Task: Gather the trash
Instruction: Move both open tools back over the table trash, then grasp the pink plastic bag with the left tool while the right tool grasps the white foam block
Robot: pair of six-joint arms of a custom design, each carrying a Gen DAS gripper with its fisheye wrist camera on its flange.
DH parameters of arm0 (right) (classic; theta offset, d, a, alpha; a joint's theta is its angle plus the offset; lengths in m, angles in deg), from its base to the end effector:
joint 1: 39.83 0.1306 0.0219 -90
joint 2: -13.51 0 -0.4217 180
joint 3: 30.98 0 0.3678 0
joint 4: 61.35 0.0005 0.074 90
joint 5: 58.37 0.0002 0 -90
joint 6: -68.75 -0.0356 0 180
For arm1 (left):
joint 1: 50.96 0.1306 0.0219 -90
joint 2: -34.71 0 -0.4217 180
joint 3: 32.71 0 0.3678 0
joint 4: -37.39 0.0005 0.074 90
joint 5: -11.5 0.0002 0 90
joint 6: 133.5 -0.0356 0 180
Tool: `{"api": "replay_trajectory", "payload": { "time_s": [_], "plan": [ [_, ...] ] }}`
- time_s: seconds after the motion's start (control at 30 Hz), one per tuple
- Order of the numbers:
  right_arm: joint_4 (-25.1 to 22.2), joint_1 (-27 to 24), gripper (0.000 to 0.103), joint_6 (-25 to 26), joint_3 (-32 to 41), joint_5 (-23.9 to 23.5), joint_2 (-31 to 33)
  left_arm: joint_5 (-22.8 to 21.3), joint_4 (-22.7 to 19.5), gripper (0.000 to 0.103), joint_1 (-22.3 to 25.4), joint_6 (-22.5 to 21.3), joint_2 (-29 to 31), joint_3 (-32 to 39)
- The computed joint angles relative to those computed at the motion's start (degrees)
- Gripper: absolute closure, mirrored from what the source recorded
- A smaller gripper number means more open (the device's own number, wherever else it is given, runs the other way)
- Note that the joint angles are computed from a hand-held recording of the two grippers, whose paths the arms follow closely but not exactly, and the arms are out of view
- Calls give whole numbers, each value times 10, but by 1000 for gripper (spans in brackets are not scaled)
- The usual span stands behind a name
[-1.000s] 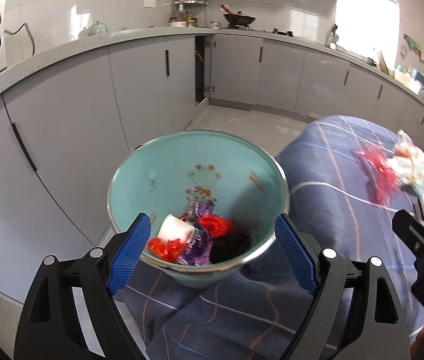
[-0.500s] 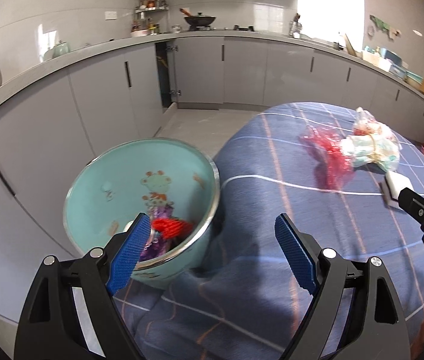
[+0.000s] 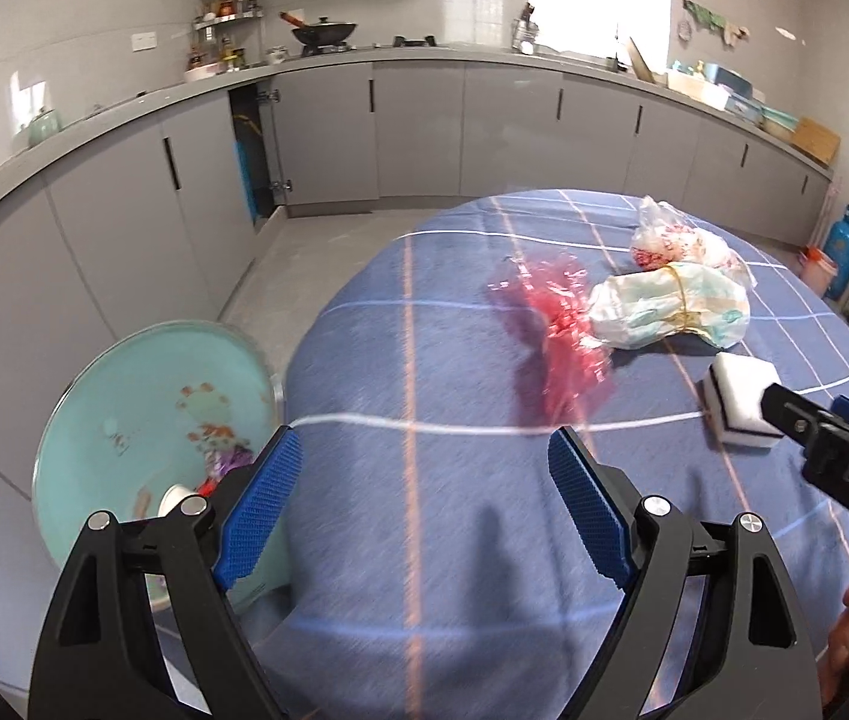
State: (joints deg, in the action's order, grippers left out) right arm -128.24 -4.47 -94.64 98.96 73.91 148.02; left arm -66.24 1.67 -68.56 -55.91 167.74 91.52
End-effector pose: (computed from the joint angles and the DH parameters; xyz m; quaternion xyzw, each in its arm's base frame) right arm 0.5980 0.3943 0.3068 0.3548 0.8514 -0.0852 0.3768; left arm 0.7130 -0.2346 0.3062 0.2773 0.8750 -0.1158 0.3795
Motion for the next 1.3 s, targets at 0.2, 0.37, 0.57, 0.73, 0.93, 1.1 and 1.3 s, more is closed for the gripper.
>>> {"api": "replay_trajectory", "payload": {
  "time_s": [0.2, 0.37, 0.57, 0.73, 0.93, 1.1, 1.3],
  "plan": [
    [-15, -19, 18, 18, 25, -36, 19, 1, -53, 20, -15, 4, 42, 78],
    [-2, -31, 33, 41, 18, -71, 22, -3, -83, 21, -23, 2, 71, 132],
    [68, -32, 45, 59, -39, -96, -5, -4, -130, 21, -34, 10, 108, 206],
    [79, -30, 46, 57, -49, -95, -12, 13, -145, 21, -35, 22, 106, 209],
    [88, -27, 46, 37, -73, -90, -27, -10, -135, 28, -46, 23, 113, 215],
    [97, -28, 46, 36, -83, -89, -32, -17, -230, 42, -56, 25, 180, 340],
    [103, -28, 46, 35, -87, -92, -33, 0, -305, 71, -52, 45, 233, 448]
  ]
}}
